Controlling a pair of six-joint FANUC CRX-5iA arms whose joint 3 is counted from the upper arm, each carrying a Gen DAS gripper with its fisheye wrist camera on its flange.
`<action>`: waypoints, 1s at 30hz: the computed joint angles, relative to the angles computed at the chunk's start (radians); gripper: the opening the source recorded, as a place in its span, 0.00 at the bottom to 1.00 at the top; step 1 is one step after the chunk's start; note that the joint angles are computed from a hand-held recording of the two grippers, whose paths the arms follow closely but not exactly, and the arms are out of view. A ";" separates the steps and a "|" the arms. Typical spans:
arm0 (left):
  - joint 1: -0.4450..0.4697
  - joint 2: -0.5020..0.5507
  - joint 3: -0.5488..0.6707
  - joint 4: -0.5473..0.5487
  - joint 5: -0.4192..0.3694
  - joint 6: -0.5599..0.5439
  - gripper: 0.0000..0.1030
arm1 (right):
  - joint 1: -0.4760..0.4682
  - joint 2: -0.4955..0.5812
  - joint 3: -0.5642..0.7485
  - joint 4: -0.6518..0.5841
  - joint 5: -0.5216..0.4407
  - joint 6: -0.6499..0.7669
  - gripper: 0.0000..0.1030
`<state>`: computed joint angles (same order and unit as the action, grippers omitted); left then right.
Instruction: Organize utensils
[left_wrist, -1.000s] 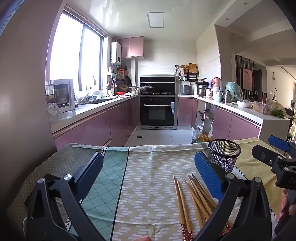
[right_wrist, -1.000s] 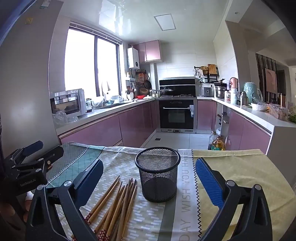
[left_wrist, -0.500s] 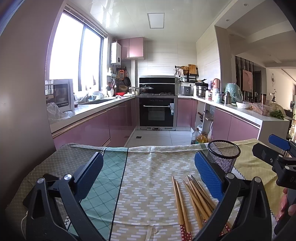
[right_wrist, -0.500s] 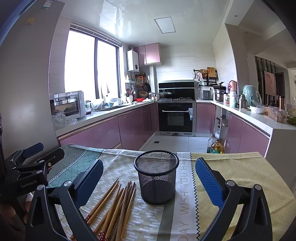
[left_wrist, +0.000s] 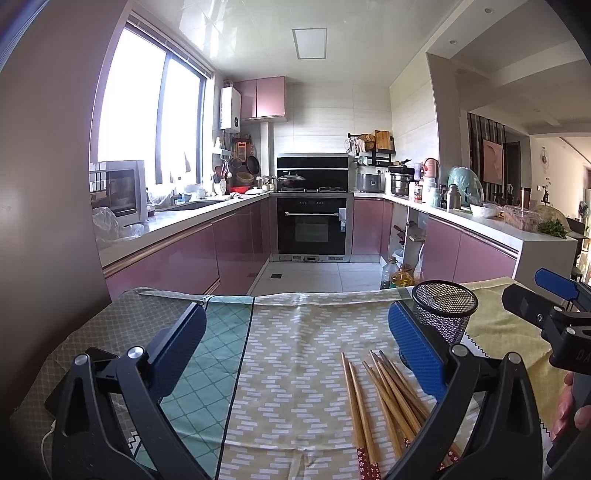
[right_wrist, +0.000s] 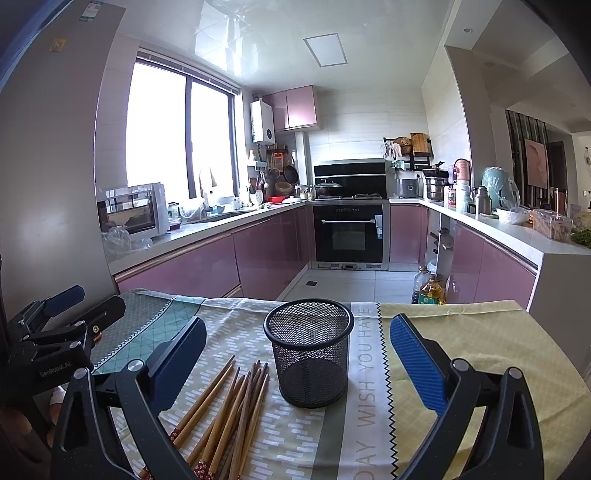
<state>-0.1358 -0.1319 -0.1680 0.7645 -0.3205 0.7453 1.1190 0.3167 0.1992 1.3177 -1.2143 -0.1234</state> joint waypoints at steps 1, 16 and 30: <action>-0.001 0.001 0.000 0.000 0.001 0.000 0.94 | 0.000 0.001 0.002 0.000 0.000 0.001 0.94; -0.008 -0.002 -0.008 0.017 0.017 -0.012 0.94 | -0.002 0.001 -0.003 0.010 -0.001 -0.010 0.94; -0.013 -0.002 -0.011 0.019 0.023 -0.013 0.94 | -0.002 0.001 -0.003 0.018 -0.002 -0.018 0.94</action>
<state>-0.1490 -0.1342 -0.1785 0.7832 -0.2976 0.7327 1.1171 0.3179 0.1960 1.3352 -1.2168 -0.1417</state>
